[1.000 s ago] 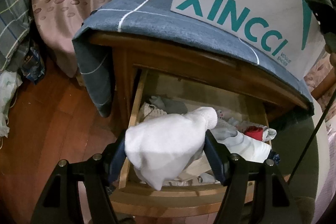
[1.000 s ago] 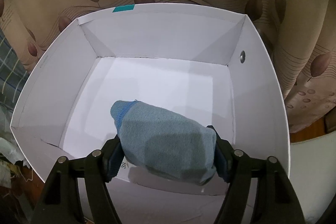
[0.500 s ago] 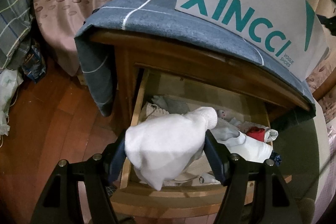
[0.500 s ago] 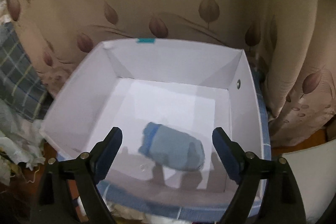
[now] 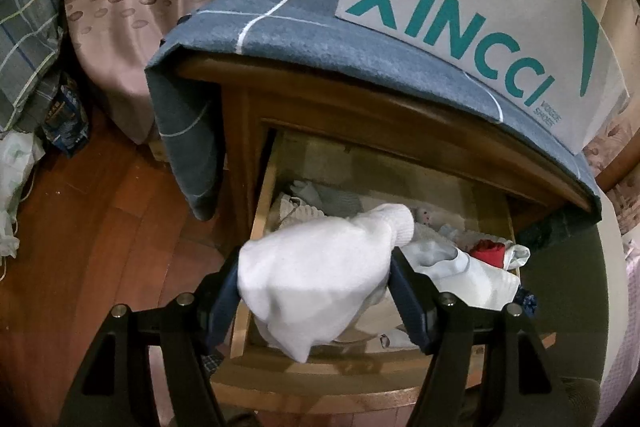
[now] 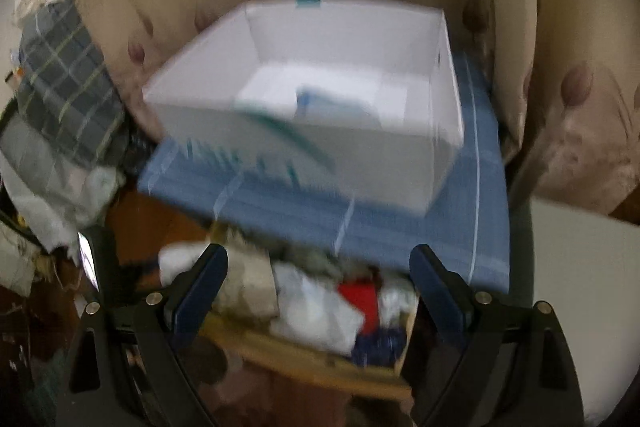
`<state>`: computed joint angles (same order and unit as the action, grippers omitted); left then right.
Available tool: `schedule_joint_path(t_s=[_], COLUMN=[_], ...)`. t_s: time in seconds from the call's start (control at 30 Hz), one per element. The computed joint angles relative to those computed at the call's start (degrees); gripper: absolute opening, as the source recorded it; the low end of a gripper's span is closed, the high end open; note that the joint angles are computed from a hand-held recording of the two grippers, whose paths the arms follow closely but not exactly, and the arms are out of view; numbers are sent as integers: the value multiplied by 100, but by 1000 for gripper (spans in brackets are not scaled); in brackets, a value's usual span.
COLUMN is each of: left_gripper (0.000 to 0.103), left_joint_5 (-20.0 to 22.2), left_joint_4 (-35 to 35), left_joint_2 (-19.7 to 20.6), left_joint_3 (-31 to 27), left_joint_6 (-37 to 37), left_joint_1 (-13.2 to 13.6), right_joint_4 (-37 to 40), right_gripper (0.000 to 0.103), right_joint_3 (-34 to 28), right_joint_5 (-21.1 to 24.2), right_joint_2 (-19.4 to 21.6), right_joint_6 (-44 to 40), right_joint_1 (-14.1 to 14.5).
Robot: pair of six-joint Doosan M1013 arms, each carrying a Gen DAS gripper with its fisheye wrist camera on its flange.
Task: Take underwear out of drawer
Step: 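Open the right gripper to drop the blue-grey roll into the box, then carry the white roll into the box and open the left gripper while the right returns to the drawer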
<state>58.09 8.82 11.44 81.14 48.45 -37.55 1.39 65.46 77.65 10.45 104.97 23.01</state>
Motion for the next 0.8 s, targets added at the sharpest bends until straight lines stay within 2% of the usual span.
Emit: schedule_joint_path(t_s=[0.37, 0.63, 0.8], left_gripper=[70, 70, 70], left_joint_5=[24, -47, 30], left_joint_4=[-18, 0, 255], left_joint_2=[18, -14, -52], left_joint_3=[-41, -29, -48], left_joint_6=[63, 135, 232], left_joint_1=[-10, -39, -135], right_joint_4=[419, 315, 941], right_gripper=[91, 91, 91], right_joint_3=[1088, 1413, 1661], right_joint_5=[170, -159, -431], right_joint_2=[49, 203, 227], right_joint_6=[-36, 381, 556], right_joint_1=[28, 7, -122])
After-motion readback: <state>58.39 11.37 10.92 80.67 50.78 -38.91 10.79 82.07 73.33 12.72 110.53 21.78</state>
